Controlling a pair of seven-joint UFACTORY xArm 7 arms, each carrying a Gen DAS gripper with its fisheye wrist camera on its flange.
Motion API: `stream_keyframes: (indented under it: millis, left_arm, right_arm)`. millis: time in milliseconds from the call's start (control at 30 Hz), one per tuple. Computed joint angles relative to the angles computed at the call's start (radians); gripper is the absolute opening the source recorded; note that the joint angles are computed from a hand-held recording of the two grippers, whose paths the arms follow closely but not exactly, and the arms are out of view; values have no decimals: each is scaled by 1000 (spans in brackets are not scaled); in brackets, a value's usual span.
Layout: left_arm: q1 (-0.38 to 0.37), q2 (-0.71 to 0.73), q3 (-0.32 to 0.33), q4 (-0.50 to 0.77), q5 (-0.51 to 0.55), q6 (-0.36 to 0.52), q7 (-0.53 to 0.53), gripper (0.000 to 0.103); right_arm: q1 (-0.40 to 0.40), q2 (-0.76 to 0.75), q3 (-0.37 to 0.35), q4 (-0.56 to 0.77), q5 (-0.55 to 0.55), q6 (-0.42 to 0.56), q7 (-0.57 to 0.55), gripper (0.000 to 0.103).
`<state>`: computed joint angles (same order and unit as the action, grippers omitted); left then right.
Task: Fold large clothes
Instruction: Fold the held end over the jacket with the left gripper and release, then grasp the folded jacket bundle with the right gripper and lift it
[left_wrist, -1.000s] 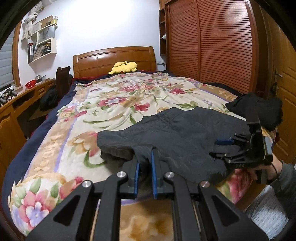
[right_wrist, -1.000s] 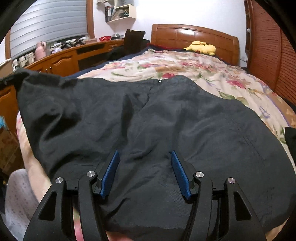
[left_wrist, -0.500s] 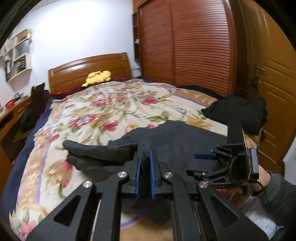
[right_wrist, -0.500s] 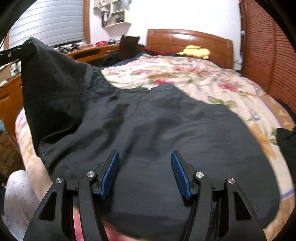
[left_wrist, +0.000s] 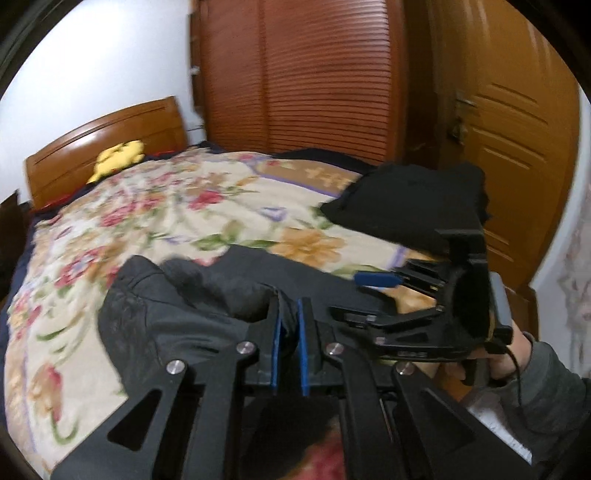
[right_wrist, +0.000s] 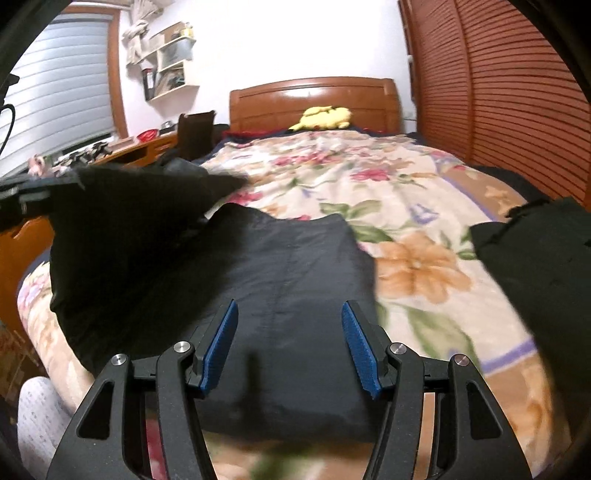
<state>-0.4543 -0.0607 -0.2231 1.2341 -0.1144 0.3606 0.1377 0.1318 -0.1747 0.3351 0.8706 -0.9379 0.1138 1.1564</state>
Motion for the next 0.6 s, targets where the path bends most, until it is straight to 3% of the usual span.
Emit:
stream_keyframes:
  millis: [67, 267, 333, 433, 500, 600]
  left_arm:
    - [-17, 31, -10, 24, -27, 13, 22, 3]
    - [-7, 36, -7, -1, 86, 19, -122, 8]
    - [1, 7, 2, -28, 58, 28, -106, 11]
    - [6, -60, 13, -87, 9, 10, -76, 24]
    - [13, -103, 15, -126, 14, -10, -84, 39]
    - [24, -187, 23, -196, 18, -27, -93, 46]
  right_arm:
    - [4, -18, -14, -22, 26, -10, -20, 60]
    - [-26, -25, 17, -29, 36, -12, -30, 60]
    - [-39, -23, 29, -24, 21, -18, -15, 60]
    - [-50, -19, 43, -10, -3, -22, 13, 60]
    - [-47, -14, 51, 9, -15, -21, 26, 60]
    - [-34, -2, 60, 48, -43, -12, 45, 60]
